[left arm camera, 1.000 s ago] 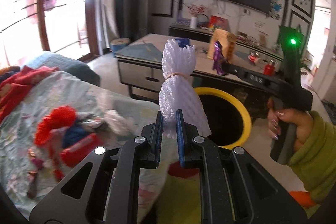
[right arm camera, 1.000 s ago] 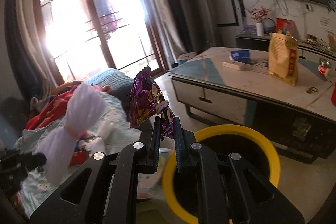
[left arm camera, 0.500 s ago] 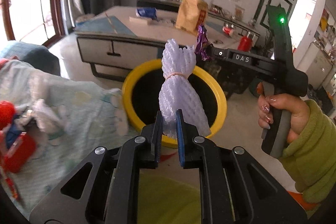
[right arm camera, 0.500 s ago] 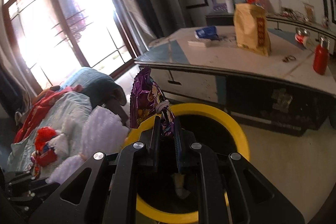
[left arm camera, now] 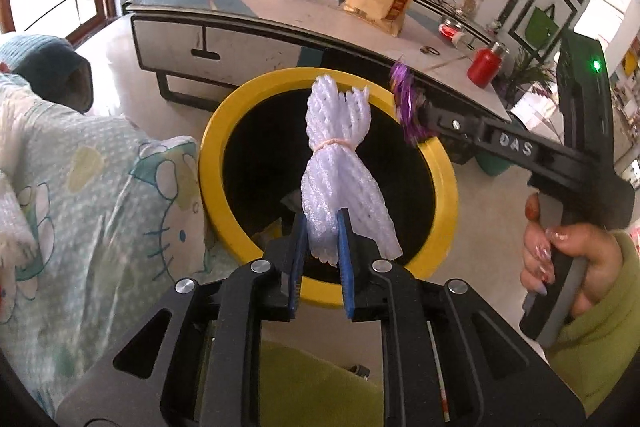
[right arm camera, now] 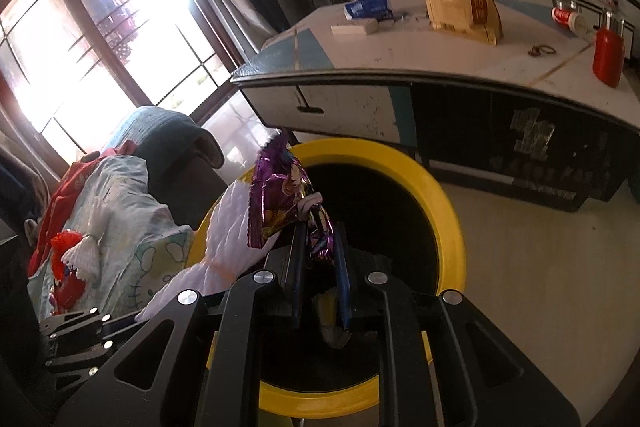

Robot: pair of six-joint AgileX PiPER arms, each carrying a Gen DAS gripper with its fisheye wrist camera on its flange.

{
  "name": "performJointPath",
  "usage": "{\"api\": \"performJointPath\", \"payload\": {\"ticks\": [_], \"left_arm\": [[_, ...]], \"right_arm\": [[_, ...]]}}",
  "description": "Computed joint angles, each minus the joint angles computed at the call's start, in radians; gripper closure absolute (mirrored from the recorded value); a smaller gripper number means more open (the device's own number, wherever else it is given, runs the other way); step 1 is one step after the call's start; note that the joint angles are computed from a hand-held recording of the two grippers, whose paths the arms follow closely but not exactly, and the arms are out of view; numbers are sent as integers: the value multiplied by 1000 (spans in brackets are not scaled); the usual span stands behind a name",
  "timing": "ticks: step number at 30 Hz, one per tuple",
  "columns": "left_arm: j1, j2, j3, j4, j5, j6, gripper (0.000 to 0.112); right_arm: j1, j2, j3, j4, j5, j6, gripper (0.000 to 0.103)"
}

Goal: Collect trash
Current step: 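Open both tools to drop the net and wrapper into the bin, then move both tools back over the bed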

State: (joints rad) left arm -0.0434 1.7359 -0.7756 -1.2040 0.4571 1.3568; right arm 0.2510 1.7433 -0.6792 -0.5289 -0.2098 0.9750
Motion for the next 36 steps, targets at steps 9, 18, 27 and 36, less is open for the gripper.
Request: {"api": "performJointPath", "payload": {"ticks": [9,18,27,36], "left_arm": [[125,-85,64,-162,57,135,33],[241,-260,173,-301,64,297,20],[420,-395,219,-287,137,316,20],[635,-453,236,-290,236,366,20]], "right_arm": [[13,-10,4,167,-6,-126,62],[129,-122,21,623,-8,-567,46],[292,-188,-5,1019,-12,-961,37],[468,-164,-78,1360,-12,-1333,34]]}}
